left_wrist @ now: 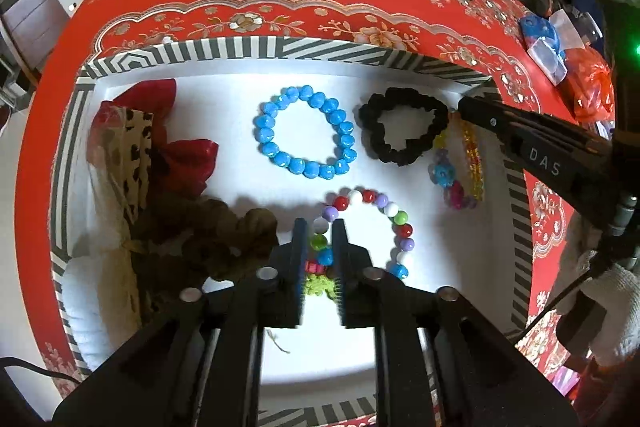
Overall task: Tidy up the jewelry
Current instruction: 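Place the beaded bracelet in the tray with left while right places the amber bracelet there, then move both grippers to the purple and gray bracelets beside the tray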
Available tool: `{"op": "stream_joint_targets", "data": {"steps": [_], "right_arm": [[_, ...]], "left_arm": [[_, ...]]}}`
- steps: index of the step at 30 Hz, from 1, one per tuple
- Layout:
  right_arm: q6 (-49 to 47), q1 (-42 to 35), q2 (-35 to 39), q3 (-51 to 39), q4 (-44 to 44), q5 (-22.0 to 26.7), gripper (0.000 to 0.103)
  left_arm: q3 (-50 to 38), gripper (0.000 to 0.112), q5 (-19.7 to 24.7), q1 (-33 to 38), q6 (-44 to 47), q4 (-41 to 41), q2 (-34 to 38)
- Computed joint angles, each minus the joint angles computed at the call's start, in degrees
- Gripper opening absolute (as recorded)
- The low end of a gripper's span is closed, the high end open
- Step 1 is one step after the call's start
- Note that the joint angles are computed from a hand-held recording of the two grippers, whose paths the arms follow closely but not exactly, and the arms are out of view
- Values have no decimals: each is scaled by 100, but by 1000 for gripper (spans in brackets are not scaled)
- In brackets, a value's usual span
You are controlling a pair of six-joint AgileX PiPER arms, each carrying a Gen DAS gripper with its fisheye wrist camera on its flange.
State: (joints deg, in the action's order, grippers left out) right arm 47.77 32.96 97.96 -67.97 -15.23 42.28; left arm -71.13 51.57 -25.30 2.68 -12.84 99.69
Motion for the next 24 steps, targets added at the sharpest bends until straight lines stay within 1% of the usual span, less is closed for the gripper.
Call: {"op": "stream_joint_targets", "data": {"steps": [1,2,3,5,9,11,12,15,19,21,24], "right_arm": [[35,30,-90,48,-26,-5,23],[94,73,-172,90,-59,-6,27],[192,134,-314,165,-106,-13,29],[394,293,-599,282,-168,26,29],[1008,863,-1246,506,-422,244,29],[1401,1248,-1523,647,-620,350,34],[1597,1458,-1623,686,-742,452,38],[2287,2281,-1897,867,-1068,789,39],[3030,3146,-2040,1120,-1118,957,39],[3569,3700,-2091,1296,-1240,958,39],[4072,4293,-2021,1448,-1260,975,39]], "left_arm": [[12,28,17,1,-7,-5,-62],[23,37,24,47,66,-103,-114],[12,42,54,84,110,-185,-159],[22,48,114,113,90,-221,-285],[205,48,264,155,67,-226,-732],[414,48,290,201,134,-288,-1046],[555,48,273,228,178,-343,-1218],[1031,48,264,309,203,-331,-1753],[1623,48,380,368,86,-235,-2291],[1998,48,430,351,-25,-113,-2616],[2528,48,500,293,-259,73,-3103]]}}
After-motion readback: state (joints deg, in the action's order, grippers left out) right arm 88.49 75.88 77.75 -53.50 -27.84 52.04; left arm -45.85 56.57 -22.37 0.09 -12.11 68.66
